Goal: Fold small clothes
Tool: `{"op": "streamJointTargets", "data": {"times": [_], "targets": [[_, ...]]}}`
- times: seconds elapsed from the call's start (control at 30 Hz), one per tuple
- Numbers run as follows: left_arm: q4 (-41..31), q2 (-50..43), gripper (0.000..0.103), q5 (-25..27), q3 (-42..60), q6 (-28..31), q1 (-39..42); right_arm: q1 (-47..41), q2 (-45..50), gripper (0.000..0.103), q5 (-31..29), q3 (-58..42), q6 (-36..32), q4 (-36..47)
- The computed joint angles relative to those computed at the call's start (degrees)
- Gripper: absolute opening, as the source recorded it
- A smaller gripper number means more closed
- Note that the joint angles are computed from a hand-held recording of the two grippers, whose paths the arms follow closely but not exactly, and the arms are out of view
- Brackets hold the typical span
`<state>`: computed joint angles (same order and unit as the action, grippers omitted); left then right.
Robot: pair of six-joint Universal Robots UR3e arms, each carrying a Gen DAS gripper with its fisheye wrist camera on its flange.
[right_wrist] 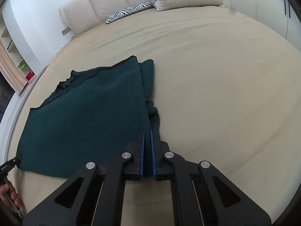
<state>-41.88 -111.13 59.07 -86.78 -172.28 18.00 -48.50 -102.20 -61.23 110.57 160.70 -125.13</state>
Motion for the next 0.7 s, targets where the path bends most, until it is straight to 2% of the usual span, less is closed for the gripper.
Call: {"op": "streamJointTargets", "data": {"times": [0.37,0.7], "targets": [[-1.8,1.5,0.01,-1.8,-1.4,2.0,1.8,-3.7,-3.5,0.005,2.2,2.6,-2.8,3.2],[-2.9,5.3,0.007,-2.8,-6.5,4.9,3.2,-2.9,-2.6,0.005,1.7,3.2,-2.2,1.7]]}}
